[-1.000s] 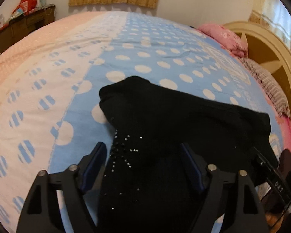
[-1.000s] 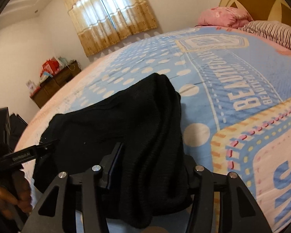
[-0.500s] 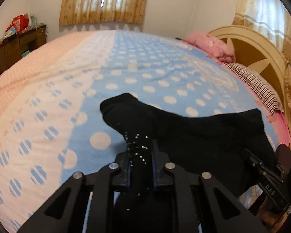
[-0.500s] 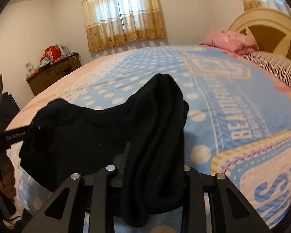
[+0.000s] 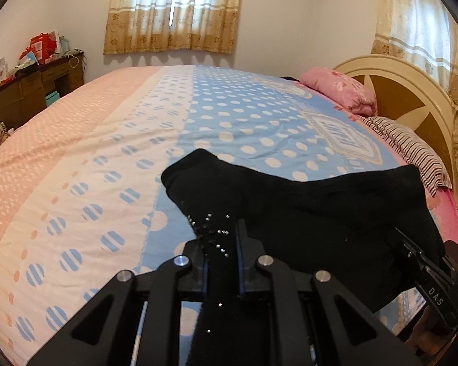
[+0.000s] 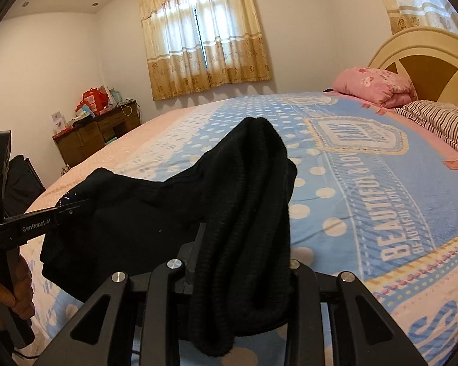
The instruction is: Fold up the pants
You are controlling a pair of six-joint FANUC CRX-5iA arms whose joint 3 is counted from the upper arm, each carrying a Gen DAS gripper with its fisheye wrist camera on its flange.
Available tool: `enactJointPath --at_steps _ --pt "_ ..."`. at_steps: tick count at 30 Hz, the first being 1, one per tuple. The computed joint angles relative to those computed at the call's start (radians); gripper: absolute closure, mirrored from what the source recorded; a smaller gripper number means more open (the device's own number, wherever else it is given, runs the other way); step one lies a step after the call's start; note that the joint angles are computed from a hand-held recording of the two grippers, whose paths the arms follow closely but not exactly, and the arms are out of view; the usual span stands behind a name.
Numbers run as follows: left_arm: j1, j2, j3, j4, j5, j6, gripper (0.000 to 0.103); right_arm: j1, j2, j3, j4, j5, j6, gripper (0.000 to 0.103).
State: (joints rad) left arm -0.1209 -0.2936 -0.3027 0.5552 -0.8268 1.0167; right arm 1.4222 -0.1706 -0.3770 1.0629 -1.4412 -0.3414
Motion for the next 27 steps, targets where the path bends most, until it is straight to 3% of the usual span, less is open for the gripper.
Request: enactJointPath --at_steps 6,17,22,27 --pt "0.016 0.035 0.05 -0.023 0.004 0.023 0.089 -0.057 0.007 0.021 0.043 0.083 0.033 0.072" --pt "0.065 0.102 0.156 -0.064 0.034 0.043 0.089 -0.226 0.091 0.123 0.081 0.328 0.124 0.072" --pt "0.144 0.121 0.188 -0.089 0.034 0.063 0.089 -0.322 0.197 0.229 0.059 0.546 0.195 0.072" --pt "0.232 0.146 0.237 -0.22 0.043 0.161 0.089 -0.403 0.355 0.367 -0.064 0.781 0.285 0.072"
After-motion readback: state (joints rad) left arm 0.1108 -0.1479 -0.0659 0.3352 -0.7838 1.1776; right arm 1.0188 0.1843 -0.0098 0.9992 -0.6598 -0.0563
